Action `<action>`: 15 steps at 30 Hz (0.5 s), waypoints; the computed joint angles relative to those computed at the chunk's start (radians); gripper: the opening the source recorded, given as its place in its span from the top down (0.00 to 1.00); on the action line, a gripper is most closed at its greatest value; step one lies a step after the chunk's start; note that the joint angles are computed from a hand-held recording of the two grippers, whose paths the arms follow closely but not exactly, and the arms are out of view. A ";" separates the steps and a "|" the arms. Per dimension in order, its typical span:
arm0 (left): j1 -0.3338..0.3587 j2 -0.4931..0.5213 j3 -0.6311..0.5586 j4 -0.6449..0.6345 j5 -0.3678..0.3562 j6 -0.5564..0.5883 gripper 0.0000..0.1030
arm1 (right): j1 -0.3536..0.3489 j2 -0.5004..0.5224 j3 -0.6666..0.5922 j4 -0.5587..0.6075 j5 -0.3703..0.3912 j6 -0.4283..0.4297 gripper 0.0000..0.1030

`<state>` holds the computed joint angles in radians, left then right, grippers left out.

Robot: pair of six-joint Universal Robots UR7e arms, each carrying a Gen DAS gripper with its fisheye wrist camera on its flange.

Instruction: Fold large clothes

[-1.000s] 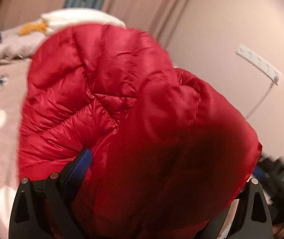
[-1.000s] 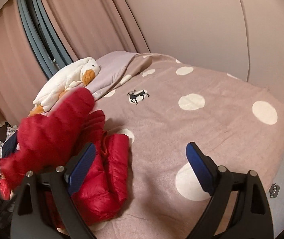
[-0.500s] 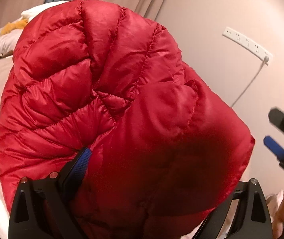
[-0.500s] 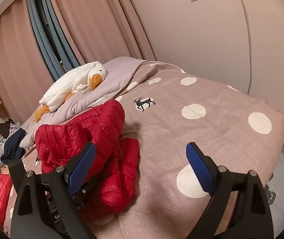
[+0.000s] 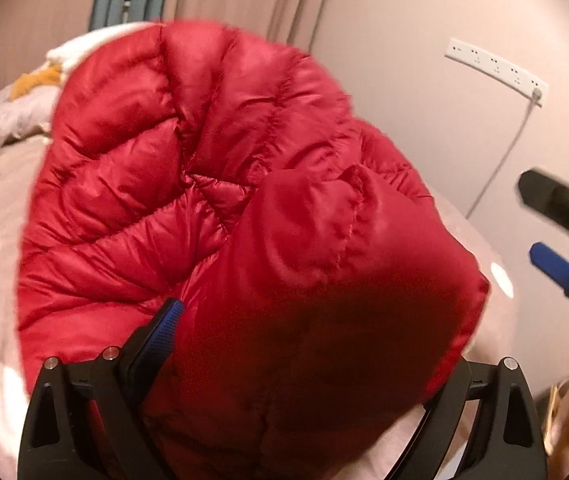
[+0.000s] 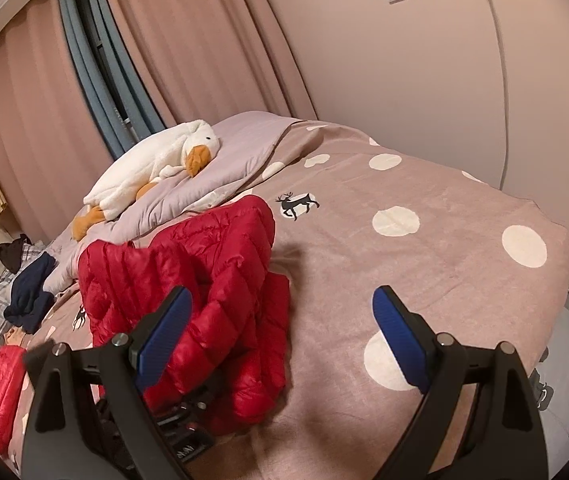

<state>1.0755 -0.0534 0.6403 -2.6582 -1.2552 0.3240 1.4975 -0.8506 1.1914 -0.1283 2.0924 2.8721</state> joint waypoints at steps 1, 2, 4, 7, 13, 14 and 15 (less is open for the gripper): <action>-0.002 -0.020 0.034 -0.028 -0.005 0.006 0.08 | 0.002 -0.001 0.002 -0.003 0.002 -0.004 0.10; -0.003 -0.041 0.065 -0.050 -0.007 0.008 0.09 | 0.002 -0.004 0.005 -0.005 -0.001 -0.006 0.10; -0.011 -0.078 0.111 -0.065 0.030 -0.011 0.17 | -0.001 -0.018 0.024 -0.017 -0.015 -0.009 0.10; -0.020 -0.135 0.169 -0.057 0.048 -0.032 0.27 | -0.003 -0.037 0.052 -0.032 -0.044 -0.003 0.10; -0.043 -0.205 0.229 -0.081 0.079 -0.071 0.51 | 0.001 -0.050 0.071 -0.043 -0.073 -0.018 0.10; -0.045 -0.206 0.223 -0.082 0.082 -0.082 0.51 | 0.003 -0.051 0.074 -0.047 -0.085 -0.020 0.10; -0.048 -0.194 0.198 -0.076 0.086 -0.090 0.51 | 0.004 -0.052 0.074 -0.048 -0.097 -0.021 0.10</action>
<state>1.0275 -0.2475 0.8385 -2.7343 -1.1697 0.2340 1.5020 -0.9021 1.2654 -0.1762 1.9956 2.8512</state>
